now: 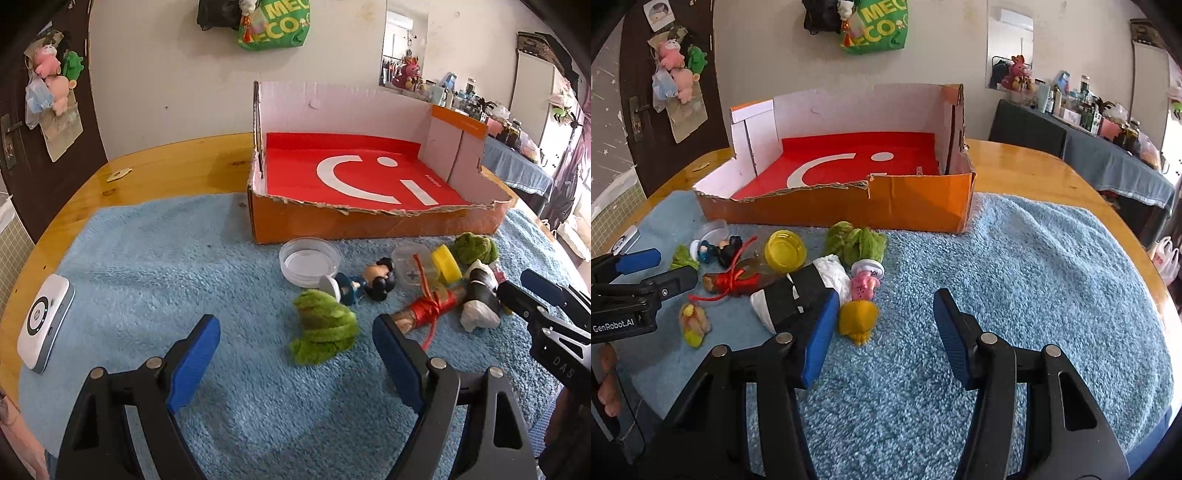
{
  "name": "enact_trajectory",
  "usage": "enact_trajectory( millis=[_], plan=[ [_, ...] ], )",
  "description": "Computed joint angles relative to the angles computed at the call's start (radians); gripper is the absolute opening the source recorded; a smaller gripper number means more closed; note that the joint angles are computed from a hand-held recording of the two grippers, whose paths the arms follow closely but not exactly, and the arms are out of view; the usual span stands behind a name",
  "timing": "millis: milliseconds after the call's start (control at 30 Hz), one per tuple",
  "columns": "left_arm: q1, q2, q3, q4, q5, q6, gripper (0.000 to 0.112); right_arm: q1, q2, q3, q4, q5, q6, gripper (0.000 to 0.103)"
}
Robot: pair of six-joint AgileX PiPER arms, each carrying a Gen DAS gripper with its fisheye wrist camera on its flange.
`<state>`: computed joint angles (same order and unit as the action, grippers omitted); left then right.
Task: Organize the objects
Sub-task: 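Grasp the green yarn ball with the left tool while the right tool grasps the yellow toy figure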
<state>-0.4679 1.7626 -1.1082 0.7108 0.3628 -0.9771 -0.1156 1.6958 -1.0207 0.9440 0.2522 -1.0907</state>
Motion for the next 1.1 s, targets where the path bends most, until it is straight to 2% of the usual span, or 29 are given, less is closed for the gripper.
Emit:
enact_trajectory(
  millis=[133, 200, 267, 333, 433, 533, 667, 767, 867, 967, 1100],
  plan=[
    [0.014, 0.017, -0.016, -0.038, -0.001, 0.041, 0.086, 0.005, 0.02, -0.037, -0.092, 0.009, 0.096, 0.052],
    [0.019, 0.026, -0.025, -0.06, -0.002, 0.064, 0.086, 0.004, 0.029, -0.05, -0.099, 0.02, 0.103, 0.047],
    [0.023, 0.034, -0.03, -0.081, -0.003, 0.085, 0.086, 0.002, 0.038, -0.062, -0.088, 0.038, 0.093, 0.036],
    [0.023, 0.037, -0.03, -0.081, -0.003, 0.086, 0.085, 0.007, 0.042, -0.065, -0.103, 0.039, 0.102, 0.032],
    [0.022, 0.036, -0.029, -0.077, -0.004, 0.084, 0.084, 0.002, 0.046, -0.074, -0.113, 0.055, 0.114, 0.032],
    [0.023, 0.035, -0.027, -0.068, -0.005, 0.071, 0.079, -0.018, 0.061, -0.091, -0.117, 0.103, 0.121, 0.026],
    [0.02, 0.038, -0.037, -0.073, -0.002, 0.076, 0.069, -0.008, 0.051, -0.068, -0.106, 0.074, 0.089, 0.022],
    [0.005, 0.048, -0.053, -0.07, 0.002, 0.081, 0.057, -0.009, 0.052, -0.068, -0.079, 0.081, 0.057, 0.02],
    [-0.018, 0.057, -0.065, -0.01, 0.025, 0.011, 0.048, -0.025, 0.056, -0.076, -0.048, 0.112, 0.033, 0.02],
    [-0.013, 0.05, -0.057, -0.057, 0.003, 0.058, 0.035, -0.037, 0.051, -0.07, -0.006, 0.128, -0.01, 0.02],
    [-0.014, 0.041, -0.046, -0.054, -0.003, 0.054, 0.033, -0.04, 0.035, -0.05, 0.043, 0.132, -0.06, 0.02]
  ],
)
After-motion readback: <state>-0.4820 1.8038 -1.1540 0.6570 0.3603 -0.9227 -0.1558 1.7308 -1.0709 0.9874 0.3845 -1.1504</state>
